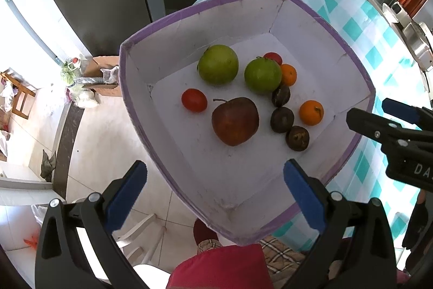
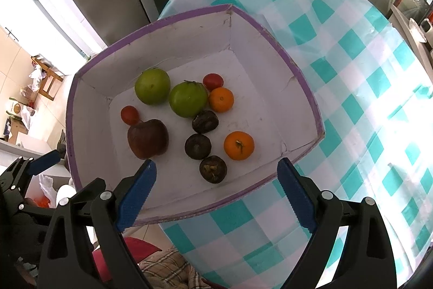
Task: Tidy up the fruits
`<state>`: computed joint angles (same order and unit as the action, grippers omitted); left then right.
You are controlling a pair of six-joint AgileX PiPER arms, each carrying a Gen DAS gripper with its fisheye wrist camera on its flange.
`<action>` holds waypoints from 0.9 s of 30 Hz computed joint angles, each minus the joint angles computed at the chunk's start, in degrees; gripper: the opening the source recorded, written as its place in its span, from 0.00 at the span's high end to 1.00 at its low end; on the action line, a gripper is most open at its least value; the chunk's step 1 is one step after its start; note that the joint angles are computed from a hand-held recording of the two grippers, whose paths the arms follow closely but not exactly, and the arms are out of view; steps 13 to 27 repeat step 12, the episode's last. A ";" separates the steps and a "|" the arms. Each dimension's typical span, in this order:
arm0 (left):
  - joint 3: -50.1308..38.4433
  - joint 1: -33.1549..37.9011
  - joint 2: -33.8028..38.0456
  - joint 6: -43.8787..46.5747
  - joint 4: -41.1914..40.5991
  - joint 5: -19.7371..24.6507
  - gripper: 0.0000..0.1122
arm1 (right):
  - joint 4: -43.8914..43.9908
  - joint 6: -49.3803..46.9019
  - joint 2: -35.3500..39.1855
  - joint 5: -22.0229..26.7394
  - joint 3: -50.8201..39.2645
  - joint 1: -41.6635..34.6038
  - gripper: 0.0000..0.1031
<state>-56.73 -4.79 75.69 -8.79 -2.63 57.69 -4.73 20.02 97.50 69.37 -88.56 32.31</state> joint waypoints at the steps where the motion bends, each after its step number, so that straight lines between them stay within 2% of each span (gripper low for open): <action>1: 0.33 -0.69 -0.48 -1.13 1.24 -0.29 0.10 | -0.03 0.15 -0.20 -0.08 0.20 0.03 0.15; 12: 2.33 0.42 -5.22 -0.39 3.50 2.58 0.10 | -0.03 6.16 -5.80 -3.20 6.39 2.75 0.15; 27: 2.33 0.42 -5.22 -0.39 3.50 2.58 0.10 | -0.03 6.16 -5.80 -3.20 6.39 2.75 0.15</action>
